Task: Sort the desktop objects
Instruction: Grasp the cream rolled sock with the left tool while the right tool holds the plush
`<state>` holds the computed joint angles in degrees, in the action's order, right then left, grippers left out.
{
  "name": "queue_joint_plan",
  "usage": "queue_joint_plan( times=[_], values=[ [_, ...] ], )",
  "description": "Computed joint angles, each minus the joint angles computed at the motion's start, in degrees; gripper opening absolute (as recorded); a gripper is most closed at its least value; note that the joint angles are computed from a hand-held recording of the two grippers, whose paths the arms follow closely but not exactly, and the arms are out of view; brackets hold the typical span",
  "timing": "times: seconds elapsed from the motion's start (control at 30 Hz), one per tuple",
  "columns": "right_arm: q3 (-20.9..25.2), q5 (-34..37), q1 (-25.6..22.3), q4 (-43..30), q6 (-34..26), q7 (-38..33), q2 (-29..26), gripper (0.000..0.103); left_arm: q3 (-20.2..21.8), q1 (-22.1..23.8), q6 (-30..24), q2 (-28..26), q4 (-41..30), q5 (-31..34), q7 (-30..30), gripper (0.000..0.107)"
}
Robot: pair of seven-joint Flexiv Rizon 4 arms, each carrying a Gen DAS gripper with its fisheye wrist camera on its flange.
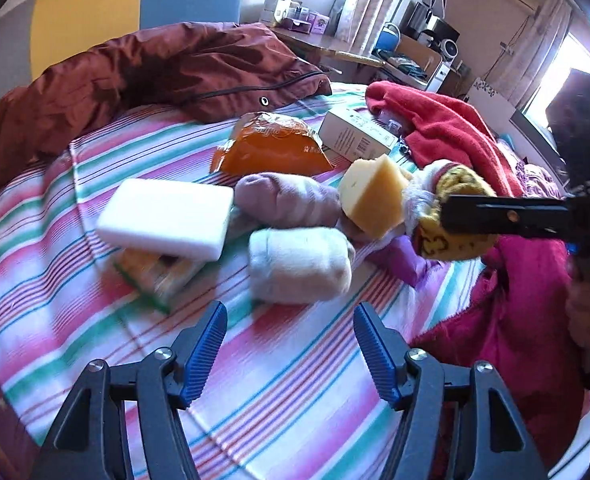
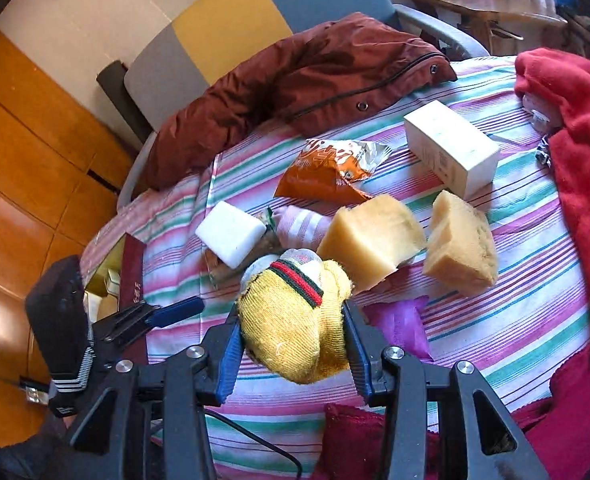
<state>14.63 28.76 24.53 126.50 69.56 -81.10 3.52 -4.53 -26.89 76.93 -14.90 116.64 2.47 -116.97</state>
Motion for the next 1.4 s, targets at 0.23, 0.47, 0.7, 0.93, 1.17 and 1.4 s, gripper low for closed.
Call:
queue_joint_plan(
  times=[0.23, 0.47, 0.7, 0.93, 1.17, 1.4],
  values=[
    [-0.7, 4.4, 0.2, -0.4, 0.9, -3.0, 0.6, 0.047, -0.6, 0.2, -1.4, -4.2, -4.8, -1.5, 2.6, 0.076],
    [-0.9, 6.6, -0.1, -0.7, 2.1, -3.6, 0.5, 0.047, 0.6, -0.9, -4.6, -8.3, -9.9, -1.2, 3.5, 0.077],
    [-1.0, 8.7, -0.4, -1.7, 1.4, -5.4, 0.1, 0.048, 1.7, -1.6, -5.4, -11.1, -12.0, -0.3, 2.9, 0.071],
    [-0.9, 8.8, -0.7, -2.0, 0.8, -5.8, 0.0, 0.048, 2.5, -2.4, -0.6, -9.2, -8.0, 0.3, 0.5, 0.067],
    [-0.6, 7.6, -0.7, -1.9, 0.6, -5.2, 0.0, 0.048, 8.2, -7.1, 0.1, -3.5, -4.7, 7.0, -9.0, 0.068],
    [-0.1, 5.0, -0.3, -1.4, 0.5, -4.0, 0.0, 0.048, 13.3, -11.2, -5.2, 4.8, -3.2, 23.3, -26.9, 0.068]
  ],
)
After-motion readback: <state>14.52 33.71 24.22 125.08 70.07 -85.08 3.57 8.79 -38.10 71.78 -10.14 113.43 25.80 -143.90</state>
